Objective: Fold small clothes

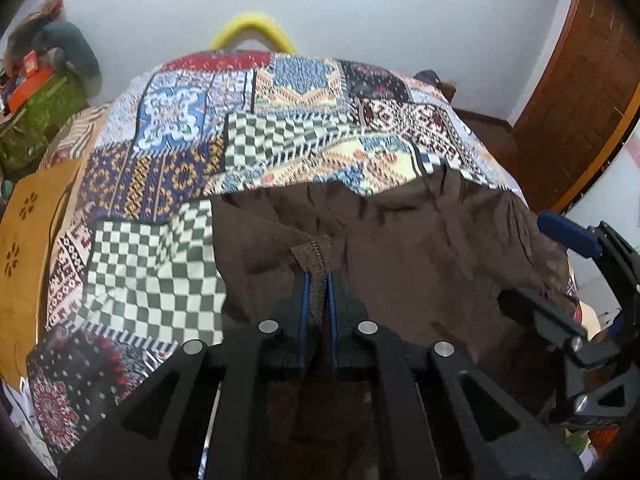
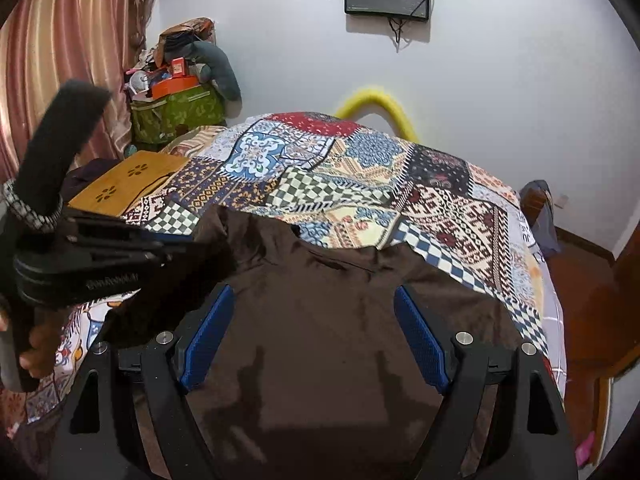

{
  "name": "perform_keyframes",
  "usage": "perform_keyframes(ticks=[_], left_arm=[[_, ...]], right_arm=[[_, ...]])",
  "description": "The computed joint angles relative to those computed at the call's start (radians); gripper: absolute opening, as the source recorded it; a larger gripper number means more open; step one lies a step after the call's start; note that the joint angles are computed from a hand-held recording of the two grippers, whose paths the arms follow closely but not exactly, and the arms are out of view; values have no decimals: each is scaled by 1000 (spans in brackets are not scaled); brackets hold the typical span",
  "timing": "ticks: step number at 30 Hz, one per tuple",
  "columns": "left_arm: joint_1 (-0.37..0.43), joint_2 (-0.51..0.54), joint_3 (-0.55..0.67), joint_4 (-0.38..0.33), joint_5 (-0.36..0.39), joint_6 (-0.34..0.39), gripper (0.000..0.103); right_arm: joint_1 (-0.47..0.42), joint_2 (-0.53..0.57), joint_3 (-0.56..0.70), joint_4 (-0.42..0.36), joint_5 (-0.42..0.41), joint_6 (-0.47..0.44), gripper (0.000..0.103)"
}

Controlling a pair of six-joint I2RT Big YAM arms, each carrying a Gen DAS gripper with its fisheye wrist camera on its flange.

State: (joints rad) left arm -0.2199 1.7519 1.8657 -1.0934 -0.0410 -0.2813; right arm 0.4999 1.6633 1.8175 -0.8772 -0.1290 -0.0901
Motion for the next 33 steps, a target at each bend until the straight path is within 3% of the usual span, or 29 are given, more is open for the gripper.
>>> perform_keyframes(ticks=[3,5,8,14,21,30,33], left_arm=[[4,-4,6,-17,28,4,16],[9,-24,-2,-12,29,-3,32],[22,-66,-33,20,5,-14,44],[66,-124,-121,26,-34,-17,49],[83,-124,-207,15,-41,9,49],[66,-133,-267,66,-62,35,52],[63,-138,-279,80,-77,39,54]], right_arm=[[-8,4,7,-17,-20,10,80],[-6,3,6,-20,-28,16,80],[1,13,20,-26,-47,21,80],[32,72,80,-51,-82,15,78],[65,209,213,-174,-124,26,45],[94,232,216,-173,-43,-36,25],[87,238,226,-174,-24,-16,24]])
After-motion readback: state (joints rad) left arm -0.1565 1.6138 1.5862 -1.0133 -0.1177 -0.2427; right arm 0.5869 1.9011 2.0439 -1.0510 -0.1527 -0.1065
